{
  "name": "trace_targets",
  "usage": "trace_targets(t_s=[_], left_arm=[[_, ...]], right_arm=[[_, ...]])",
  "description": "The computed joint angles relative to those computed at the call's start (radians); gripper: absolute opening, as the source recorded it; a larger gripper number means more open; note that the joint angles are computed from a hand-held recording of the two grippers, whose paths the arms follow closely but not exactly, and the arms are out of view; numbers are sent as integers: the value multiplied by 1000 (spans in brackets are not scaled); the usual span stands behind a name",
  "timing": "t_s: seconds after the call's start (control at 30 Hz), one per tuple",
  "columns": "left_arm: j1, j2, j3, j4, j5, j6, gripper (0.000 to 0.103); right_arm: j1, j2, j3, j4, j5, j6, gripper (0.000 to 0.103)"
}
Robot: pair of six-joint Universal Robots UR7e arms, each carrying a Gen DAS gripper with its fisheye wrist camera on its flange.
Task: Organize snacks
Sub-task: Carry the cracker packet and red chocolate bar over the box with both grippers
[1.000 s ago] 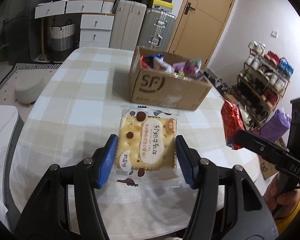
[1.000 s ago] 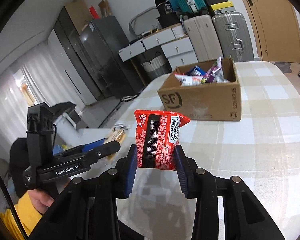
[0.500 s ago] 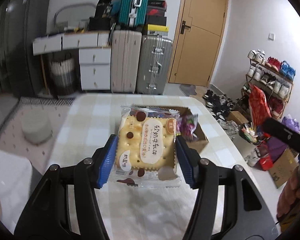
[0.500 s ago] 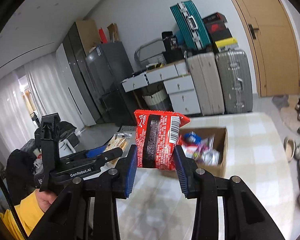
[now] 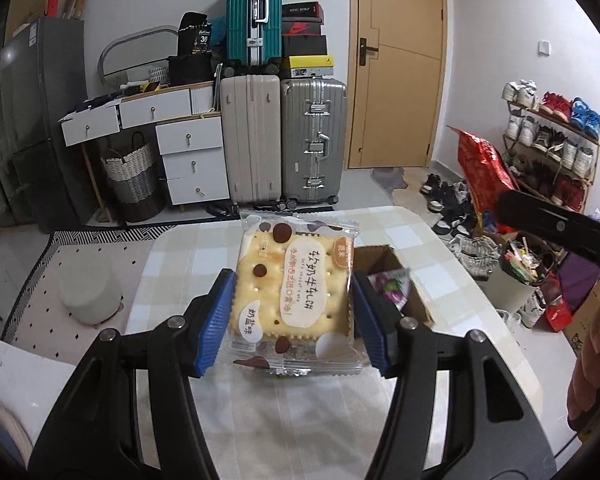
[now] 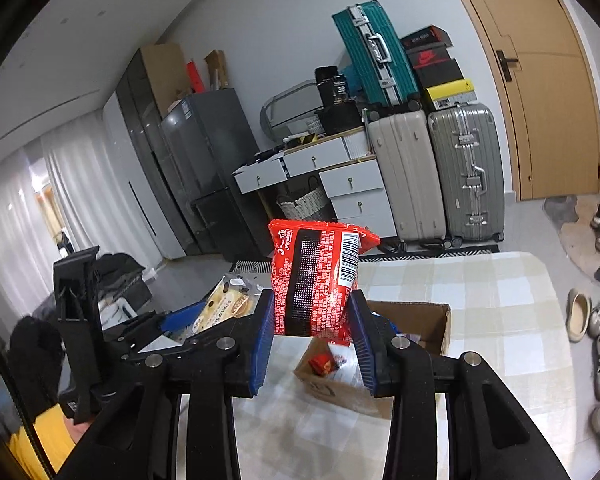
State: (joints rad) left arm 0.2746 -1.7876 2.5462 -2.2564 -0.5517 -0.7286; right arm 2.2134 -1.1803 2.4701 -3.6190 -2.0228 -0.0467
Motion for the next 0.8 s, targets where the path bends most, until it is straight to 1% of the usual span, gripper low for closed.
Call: trace_targets(t_s=[0.07, 0.13, 0.23, 0.3, 0.37, 0.47, 0.5, 0.57, 0.63, 0.73, 0.8], left_arm=[[78, 96, -32, -169, -15, 124, 55], [150, 182, -68, -293, -26, 225, 55], [226, 294, -118, -434, -36, 364, 55], [254, 336, -131, -490, -49, 414, 55], [297, 396, -172, -512, -70, 454, 55], [373, 484, -235, -571, -121, 513, 55], [387, 500, -248, -577, -130, 522, 55], [433, 542, -285, -582, -178, 534, 55], [452, 579, -304, -576, -185, 533, 55], [486, 638, -339, -607, -210, 563, 55], [498, 659, -351, -613, -217, 568, 55]], right_arm=[[-22, 13, -21, 11, 0, -12, 37], [-42, 33, -51, 32, -14, -31, 37], [-75, 58, -84, 58, -16, -48, 37], [-104, 77, -112, 86, -13, -57, 37], [-132, 104, -138, 104, -20, -72, 37], [-167, 136, -161, 118, -17, -79, 37], [-176, 143, -164, 120, -15, -82, 37], [-196, 166, -175, 114, -20, -102, 37], [-212, 184, -182, 111, -18, -116, 37], [-247, 200, -189, 113, 6, -109, 37], [-261, 205, -192, 112, 17, -110, 37]])
